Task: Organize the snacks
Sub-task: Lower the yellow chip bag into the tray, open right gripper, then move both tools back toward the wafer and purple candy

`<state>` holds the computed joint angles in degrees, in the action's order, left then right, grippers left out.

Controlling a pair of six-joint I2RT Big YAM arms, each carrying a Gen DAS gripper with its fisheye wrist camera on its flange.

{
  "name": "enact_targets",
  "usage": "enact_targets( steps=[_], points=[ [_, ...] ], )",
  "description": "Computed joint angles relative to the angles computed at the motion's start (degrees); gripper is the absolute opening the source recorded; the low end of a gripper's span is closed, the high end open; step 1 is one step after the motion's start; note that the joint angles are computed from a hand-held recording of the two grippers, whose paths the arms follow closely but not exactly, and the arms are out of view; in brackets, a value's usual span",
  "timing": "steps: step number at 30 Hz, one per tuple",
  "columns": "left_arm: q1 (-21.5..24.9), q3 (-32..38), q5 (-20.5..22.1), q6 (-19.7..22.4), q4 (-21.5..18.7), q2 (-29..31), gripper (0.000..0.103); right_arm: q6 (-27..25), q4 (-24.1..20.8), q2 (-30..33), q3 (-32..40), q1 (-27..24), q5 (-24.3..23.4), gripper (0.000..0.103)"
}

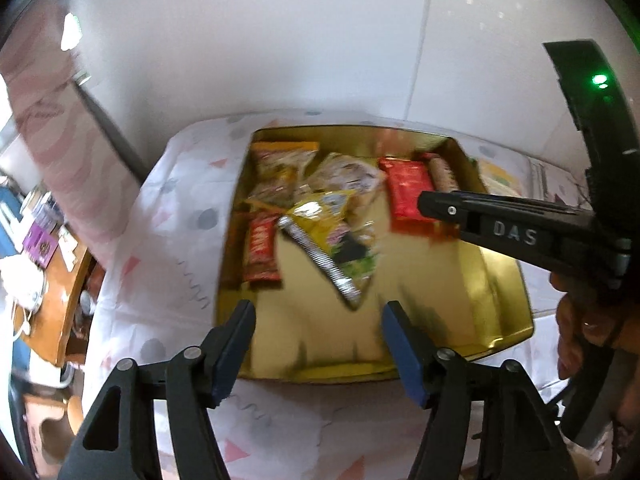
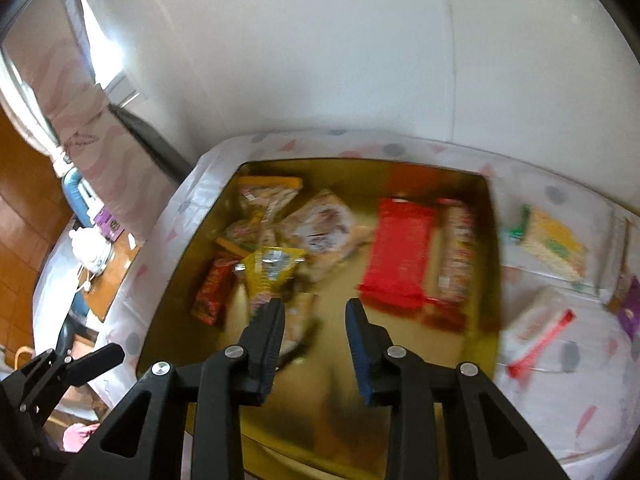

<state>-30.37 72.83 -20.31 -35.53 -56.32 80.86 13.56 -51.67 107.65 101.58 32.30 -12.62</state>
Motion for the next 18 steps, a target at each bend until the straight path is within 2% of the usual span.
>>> enact_targets(
  steps=[2, 7, 18],
  points=[
    [-0.7, 1.5, -0.1, 0.7, -0.1, 1.1, 0.072, 0.5, 1.1, -1.8, -2.3, -1.2, 0.5, 0.032],
    [-2.5, 5.8, 0.5, 3.4, 0.2, 4.7, 0.072, 2.6, 3.6, -5.8, -8.0, -5.3, 0.8, 0.032],
    [-6.1, 16.6, 1.9, 8.2, -0.9, 13.1, 0.072, 5.2, 5.6, -11.0, -15.6, -12.6, 1.5, 0.032]
  ],
)
